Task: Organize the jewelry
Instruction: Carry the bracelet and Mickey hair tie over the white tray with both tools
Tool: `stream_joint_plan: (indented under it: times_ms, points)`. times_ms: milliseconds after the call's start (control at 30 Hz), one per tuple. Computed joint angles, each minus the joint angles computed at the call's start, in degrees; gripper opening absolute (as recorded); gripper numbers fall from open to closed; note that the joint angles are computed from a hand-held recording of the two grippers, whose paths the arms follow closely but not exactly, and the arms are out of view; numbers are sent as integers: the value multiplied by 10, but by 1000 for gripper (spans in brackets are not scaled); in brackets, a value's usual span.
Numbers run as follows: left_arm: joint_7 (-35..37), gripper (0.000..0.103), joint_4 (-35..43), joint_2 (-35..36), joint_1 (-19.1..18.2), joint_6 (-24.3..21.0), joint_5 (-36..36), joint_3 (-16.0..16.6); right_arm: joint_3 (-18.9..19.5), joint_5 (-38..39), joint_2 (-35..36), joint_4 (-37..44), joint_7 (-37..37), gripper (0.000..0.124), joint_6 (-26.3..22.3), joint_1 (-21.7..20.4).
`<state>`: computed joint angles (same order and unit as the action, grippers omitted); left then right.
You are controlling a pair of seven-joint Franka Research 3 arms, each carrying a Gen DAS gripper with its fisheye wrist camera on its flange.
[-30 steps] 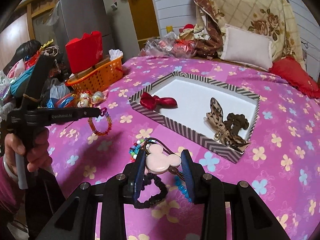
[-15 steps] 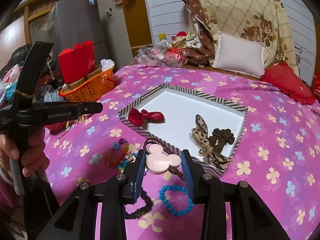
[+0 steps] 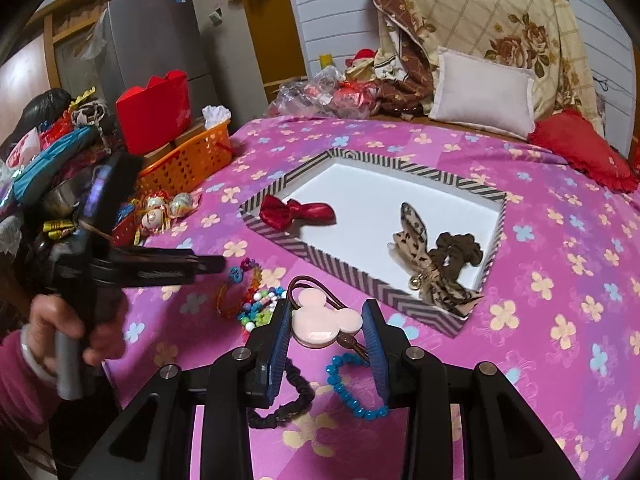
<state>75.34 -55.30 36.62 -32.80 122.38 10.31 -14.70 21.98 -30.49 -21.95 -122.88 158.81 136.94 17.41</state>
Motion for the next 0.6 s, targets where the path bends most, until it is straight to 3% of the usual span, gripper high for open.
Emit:
stream_joint_plan:
  times_ms: [200,433,467,533,600]
  points:
    - [18,56,-3,21,-18,8,40,12,-2,3,0,0,-8,35,-7,5]
    - [23,55,50,63,-23,2,45,20,-4,10,-2,-9,-3,35,2,1]
    - [30,51,43,61,-22,12,43,18,-5,10,-2,-10,-2,35,3,1]
    - [54,20,44,62,-18,18,34,10,-4,11,-2,-10,-1,35,4,0]
    - [71,20,44,60,-16,16,22,4,-5,11,-1,-10,-3,35,5,0]
